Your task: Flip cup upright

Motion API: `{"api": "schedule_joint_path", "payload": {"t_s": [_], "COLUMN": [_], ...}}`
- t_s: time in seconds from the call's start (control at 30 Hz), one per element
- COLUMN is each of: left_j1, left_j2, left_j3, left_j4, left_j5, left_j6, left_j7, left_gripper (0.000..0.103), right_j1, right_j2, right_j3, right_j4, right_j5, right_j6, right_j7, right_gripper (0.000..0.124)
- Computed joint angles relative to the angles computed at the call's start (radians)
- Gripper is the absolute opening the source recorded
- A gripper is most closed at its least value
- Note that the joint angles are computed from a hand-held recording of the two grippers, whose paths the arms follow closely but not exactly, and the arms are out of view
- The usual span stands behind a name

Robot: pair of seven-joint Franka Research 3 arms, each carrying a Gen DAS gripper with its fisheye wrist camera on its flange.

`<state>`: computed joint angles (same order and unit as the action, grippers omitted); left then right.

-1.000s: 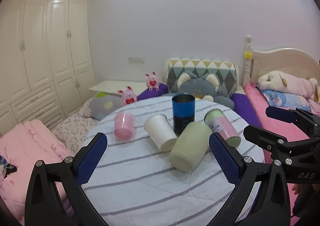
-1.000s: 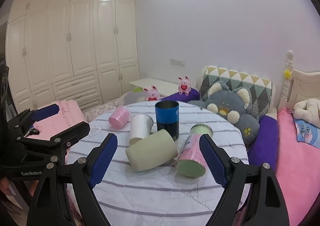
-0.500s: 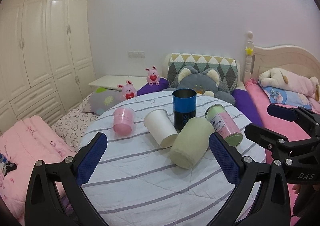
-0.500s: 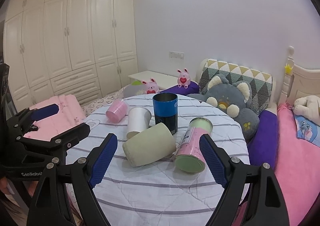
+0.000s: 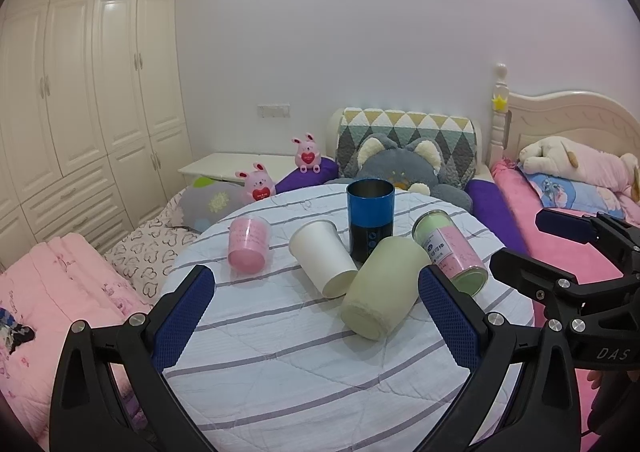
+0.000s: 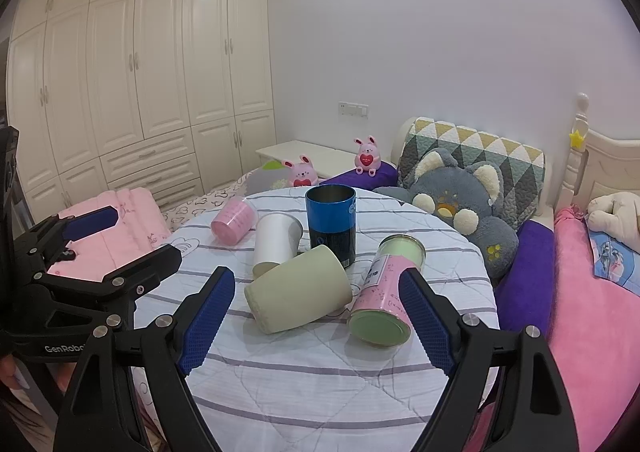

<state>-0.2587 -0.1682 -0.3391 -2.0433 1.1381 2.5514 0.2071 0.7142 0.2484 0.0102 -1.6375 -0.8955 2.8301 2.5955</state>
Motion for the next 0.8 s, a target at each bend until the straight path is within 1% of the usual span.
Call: {"api": "schedule_joint_path", "payload": {"t_s": [0.53,0.8], "left_j1": [-0.001,-0.001], "left_j2": [0.01,0.012], "left_j3": [0.003,0.007], "left_j4": [0.003,0.003], "left_j5": [0.024,0.031], "left_j6": [-0.01,-0.019], "left_j7": [-0.021,-0.023], "left_gripper": [0.103,0.103], "right_j1": [0.002,0.001], "right_j2": [0.002,0.014], "right_j3": [-0.001,0.0], "right_j4": [0.002,0.014], "right_j5": [0.015,0.043], "right_j6": [0.001,-0.003], "right_j7": [-0.014,-0.048], "right_gripper": [0.085,0.085]}}
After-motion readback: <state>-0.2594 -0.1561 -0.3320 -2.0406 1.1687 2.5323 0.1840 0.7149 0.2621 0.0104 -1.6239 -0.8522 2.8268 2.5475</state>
